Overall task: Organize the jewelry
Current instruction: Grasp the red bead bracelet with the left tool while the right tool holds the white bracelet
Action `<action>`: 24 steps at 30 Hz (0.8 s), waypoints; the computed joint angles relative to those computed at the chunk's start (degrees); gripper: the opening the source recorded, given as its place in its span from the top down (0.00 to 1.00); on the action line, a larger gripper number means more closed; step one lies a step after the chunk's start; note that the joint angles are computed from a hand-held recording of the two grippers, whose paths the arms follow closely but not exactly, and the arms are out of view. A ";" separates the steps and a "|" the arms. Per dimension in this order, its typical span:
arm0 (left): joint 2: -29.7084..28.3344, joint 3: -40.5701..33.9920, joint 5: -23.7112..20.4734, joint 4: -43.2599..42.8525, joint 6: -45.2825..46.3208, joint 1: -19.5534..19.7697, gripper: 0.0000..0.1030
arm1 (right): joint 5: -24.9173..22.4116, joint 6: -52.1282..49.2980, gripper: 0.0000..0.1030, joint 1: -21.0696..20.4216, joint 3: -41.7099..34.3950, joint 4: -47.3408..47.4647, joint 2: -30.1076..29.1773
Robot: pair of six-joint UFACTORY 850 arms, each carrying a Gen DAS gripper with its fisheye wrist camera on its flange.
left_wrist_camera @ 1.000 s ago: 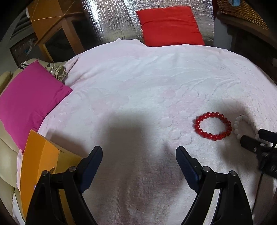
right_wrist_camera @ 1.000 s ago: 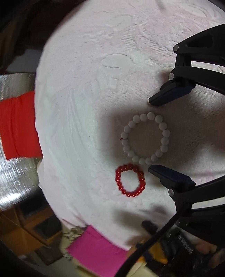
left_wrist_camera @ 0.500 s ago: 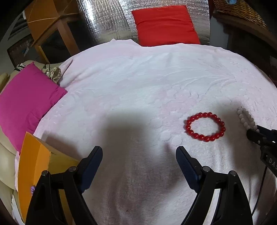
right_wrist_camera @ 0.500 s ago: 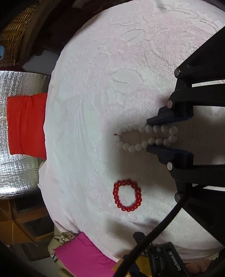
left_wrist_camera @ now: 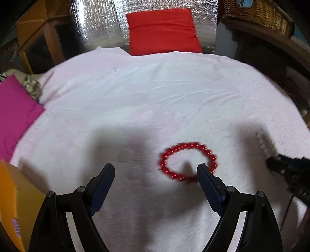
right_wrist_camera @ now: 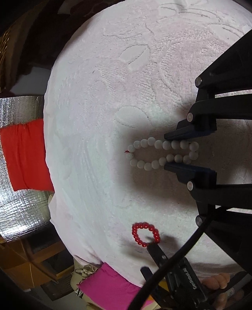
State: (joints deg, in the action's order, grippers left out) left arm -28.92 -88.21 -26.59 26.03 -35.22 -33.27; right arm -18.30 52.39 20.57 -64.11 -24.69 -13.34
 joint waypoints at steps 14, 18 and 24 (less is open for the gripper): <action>-2.24 -2.20 1.04 -4.92 7.29 -0.93 0.16 | 2.88 -2.31 0.74 -0.73 2.00 0.90 1.16; -3.05 -2.99 1.31 -10.62 10.99 -0.01 0.16 | 3.02 0.96 0.74 -0.25 2.28 -3.16 1.18; -2.84 -2.22 3.34 -11.81 12.15 0.21 0.17 | 3.42 1.46 0.74 -0.21 2.55 -4.06 1.32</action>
